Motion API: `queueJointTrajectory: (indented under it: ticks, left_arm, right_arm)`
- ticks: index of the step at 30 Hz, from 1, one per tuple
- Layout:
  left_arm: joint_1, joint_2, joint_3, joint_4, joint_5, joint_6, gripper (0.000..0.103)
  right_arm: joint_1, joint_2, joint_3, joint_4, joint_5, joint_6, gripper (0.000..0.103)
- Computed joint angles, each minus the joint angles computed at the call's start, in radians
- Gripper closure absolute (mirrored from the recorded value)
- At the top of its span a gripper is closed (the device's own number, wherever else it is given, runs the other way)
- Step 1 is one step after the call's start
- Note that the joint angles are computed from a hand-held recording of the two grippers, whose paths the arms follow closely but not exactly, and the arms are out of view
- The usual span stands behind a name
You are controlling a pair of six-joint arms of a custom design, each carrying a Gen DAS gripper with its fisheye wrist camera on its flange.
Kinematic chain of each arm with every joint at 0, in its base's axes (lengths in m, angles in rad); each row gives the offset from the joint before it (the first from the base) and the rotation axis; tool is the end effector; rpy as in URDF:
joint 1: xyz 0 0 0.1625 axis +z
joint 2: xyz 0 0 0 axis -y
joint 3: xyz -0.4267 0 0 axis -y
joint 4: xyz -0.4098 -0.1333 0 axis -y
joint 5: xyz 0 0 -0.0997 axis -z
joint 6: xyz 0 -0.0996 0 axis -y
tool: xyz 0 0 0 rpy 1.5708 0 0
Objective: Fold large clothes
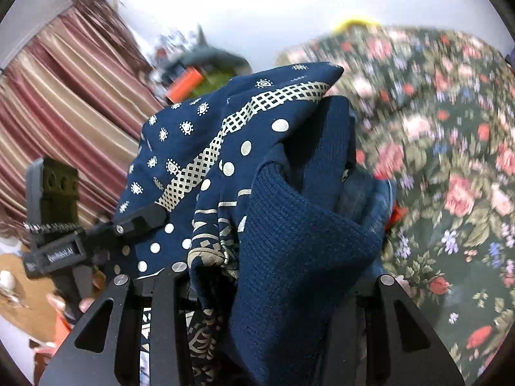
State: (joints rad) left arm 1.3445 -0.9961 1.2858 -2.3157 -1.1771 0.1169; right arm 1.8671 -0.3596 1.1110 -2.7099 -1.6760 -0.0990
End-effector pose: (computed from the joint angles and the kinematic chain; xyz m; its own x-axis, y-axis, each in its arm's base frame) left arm -0.0022 -0.7739 0.3648 -0.9079 0.1446 -0.3935 0.3095 0.8643 -0.3965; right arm 0.3594 -0.7566 -0.0211 -0.9313 -0.3387 0.1341 -0.3641 0.8562 -0.3666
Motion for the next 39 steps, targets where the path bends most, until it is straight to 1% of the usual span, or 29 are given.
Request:
queueJointTrajectory:
  ticks: [1, 3, 4, 5, 6, 7, 8, 9, 10, 11, 12, 13, 14, 15, 16, 18, 19, 21, 24, 27, 29, 33, 36, 39]
  left_arm:
    - [0.013, 0.007, 0.005, -0.014, -0.008, -0.001, 0.034]
    - [0.03, 0.002, 0.021, -0.044, -0.038, 0.003, 0.03]
    - [0.032, -0.007, 0.03, -0.053, -0.052, 0.015, 0.03]
    - [0.03, -0.013, 0.035, -0.054, -0.049, 0.022, 0.03]
    - [0.02, -0.024, 0.053, -0.066, -0.021, 0.036, 0.03]
    - [0.006, -0.038, 0.079, -0.09, 0.02, 0.055, 0.03]
    - [-0.013, -0.057, 0.117, -0.127, 0.062, 0.084, 0.03]
    - [-0.023, -0.067, 0.138, -0.148, 0.082, 0.105, 0.028]
    - [-0.043, -0.094, 0.185, -0.175, 0.109, 0.149, 0.024]
    - [-0.044, -0.098, 0.196, -0.18, 0.116, 0.176, 0.014]
    - [-0.061, -0.121, 0.24, -0.188, 0.144, 0.207, 0.007]
    - [-0.073, -0.133, 0.272, -0.206, 0.175, 0.234, 0.007]
    - [-0.083, -0.141, 0.302, -0.232, 0.204, 0.253, 0.007]
    - [-0.097, -0.157, 0.359, -0.299, 0.25, 0.291, 0.006]
    - [-0.103, -0.168, 0.397, -0.347, 0.274, 0.311, 0.006]
    - [-0.111, -0.19, 0.453, -0.397, 0.303, 0.313, 0.006]
    - [-0.109, -0.197, 0.466, -0.402, 0.304, 0.301, 0.006]
    - [-0.105, -0.222, 0.492, -0.394, 0.294, 0.265, 0.006]
    - [-0.121, -0.253, 0.529, -0.385, 0.332, 0.215, 0.006]
    - [-0.14, -0.299, 0.572, -0.4, 0.334, 0.172, 0.006]
    - [-0.162, -0.34, 0.603, -0.414, 0.331, 0.14, 0.006]
    - [-0.225, -0.428, 0.663, -0.473, 0.333, 0.118, 0.006]
    - [-0.301, -0.513, 0.719, -0.527, 0.335, 0.121, 0.006]
    - [-0.372, -0.583, 0.769, -0.575, 0.345, 0.134, 0.006]
  right_arm:
    - [-0.006, 0.022, -0.02, 0.022, -0.031, -0.005, 0.065]
    - [-0.022, 0.04, -0.035, 0.035, -0.031, -0.015, 0.064]
    - [-0.027, 0.038, -0.028, 0.024, -0.028, -0.012, 0.058]
    - [-0.029, 0.03, -0.015, 0.012, -0.031, -0.016, 0.056]
    - [-0.023, 0.021, -0.004, 0.005, -0.048, -0.029, 0.053]
    - [-0.012, 0.012, 0.007, 0.001, -0.079, -0.05, 0.052]
    - [0.001, 0.006, 0.013, -0.003, -0.114, -0.07, 0.052]
    - [0.018, -0.002, 0.029, -0.022, -0.162, -0.093, 0.05]
    - [0.037, -0.009, 0.051, -0.058, -0.216, -0.116, 0.049]
    - [0.051, -0.015, 0.072, -0.088, -0.255, -0.14, 0.049]
    - [0.067, -0.023, 0.094, -0.111, -0.295, -0.173, 0.046]
    - [0.076, -0.021, 0.098, -0.118, -0.32, -0.19, 0.041]
    - [0.089, -0.029, 0.127, -0.145, -0.366, -0.216, 0.037]
    - [0.094, -0.02, 0.125, -0.157, -0.395, -0.229, 0.031]
    - [0.1, -0.026, 0.156, -0.19, -0.426, -0.25, 0.028]
    - [0.099, -0.04, 0.197, -0.208, -0.455, -0.262, 0.027]
    - [0.093, -0.055, 0.226, -0.207, -0.45, -0.249, 0.027]
    - [0.083, -0.077, 0.254, -0.183, -0.434, -0.193, 0.027]
    - [0.076, -0.122, 0.31, -0.166, -0.422, -0.115, 0.027]
    - [0.083, -0.171, 0.376, -0.211, -0.392, -0.082, 0.027]
    - [0.092, -0.197, 0.412, -0.258, -0.374, -0.08, 0.027]
    - [0.133, -0.258, 0.48, -0.349, -0.339, -0.085, 0.027]
    - [0.177, -0.297, 0.531, -0.441, -0.325, -0.106, 0.027]
    - [0.223, -0.329, 0.579, -0.554, -0.32, -0.152, 0.027]
